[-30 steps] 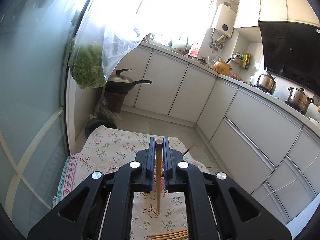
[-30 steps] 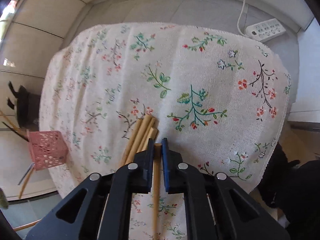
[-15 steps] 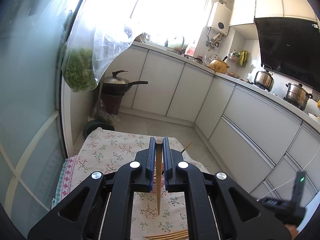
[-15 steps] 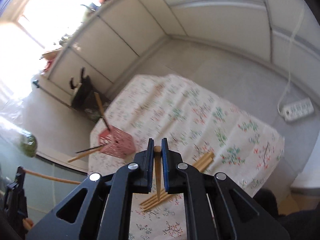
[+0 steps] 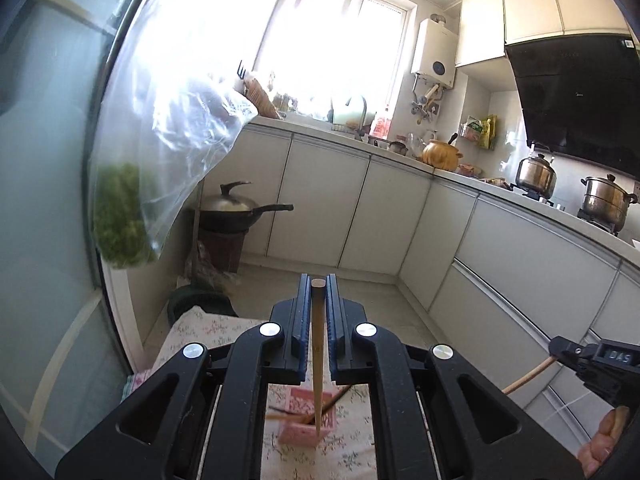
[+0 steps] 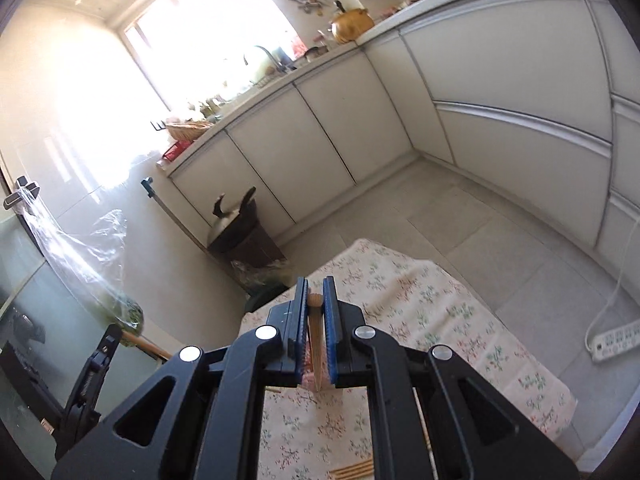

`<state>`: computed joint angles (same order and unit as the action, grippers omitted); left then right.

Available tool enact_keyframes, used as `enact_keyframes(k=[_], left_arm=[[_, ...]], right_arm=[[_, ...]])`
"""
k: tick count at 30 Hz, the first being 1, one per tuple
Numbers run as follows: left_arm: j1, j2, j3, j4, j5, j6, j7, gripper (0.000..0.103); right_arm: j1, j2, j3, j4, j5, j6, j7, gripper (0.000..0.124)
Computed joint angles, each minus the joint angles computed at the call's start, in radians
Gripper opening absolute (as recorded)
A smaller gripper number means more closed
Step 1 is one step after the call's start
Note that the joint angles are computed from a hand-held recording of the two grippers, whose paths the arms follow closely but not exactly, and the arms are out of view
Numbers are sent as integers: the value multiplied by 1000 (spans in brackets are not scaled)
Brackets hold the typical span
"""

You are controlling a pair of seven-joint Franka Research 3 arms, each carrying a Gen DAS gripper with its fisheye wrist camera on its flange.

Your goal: Organize utensils

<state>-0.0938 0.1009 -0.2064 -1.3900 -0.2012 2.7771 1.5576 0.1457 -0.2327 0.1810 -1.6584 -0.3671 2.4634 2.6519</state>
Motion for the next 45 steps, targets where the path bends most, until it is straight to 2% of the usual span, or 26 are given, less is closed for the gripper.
enact_keyframes(k=[5,10,11,13,15,17,19,20,24,29,32,34,38,43,45], left_arm=[[-21,123,7,151,113,-45,-91,7],[-31,256,0,305,169,-134,-151,9],[-32,291,-4,353,174,-187,-151,14],[-10,296,-20,350,134,-222,-164,51],[15,259,-24,291,93,-177,-190,63],[32,229,-20,266,75,-157,-210,64],[47,192,-15,235,54,-135,-240,76],[53,175,-11,216,43,-125,-258,78],[79,140,-10,193,-8,-138,-273,79],[72,155,0,216,13,-180,-290,79],[66,169,-4,239,17,-209,-287,79],[63,174,-14,249,13,-230,-262,80],[25,157,-3,227,87,-223,-240,81],[1,138,3,205,146,-211,-238,84],[-10,127,5,189,171,-216,-234,86]], right_arm=[[25,98,-13,116,-11,-6,-60,8],[71,178,-50,201,2,-24,-110,8],[81,195,-56,221,5,-31,-122,8],[99,226,-70,258,11,-45,-144,8],[116,242,-83,275,6,-47,-149,8],[129,265,-95,301,5,-53,-152,8],[140,290,-107,330,17,-63,-160,8],[146,301,-113,341,21,-67,-160,8],[172,363,-138,410,14,-100,-156,8],[201,435,-167,482,30,-128,-154,8],[213,505,-177,566,67,-160,-182,8],[219,566,-184,649,109,-211,-216,9],[252,546,-217,617,78,-195,-204,15],[292,477,-226,539,-49,-192,-192,17],[298,442,-221,496,-105,-195,-175,25]])
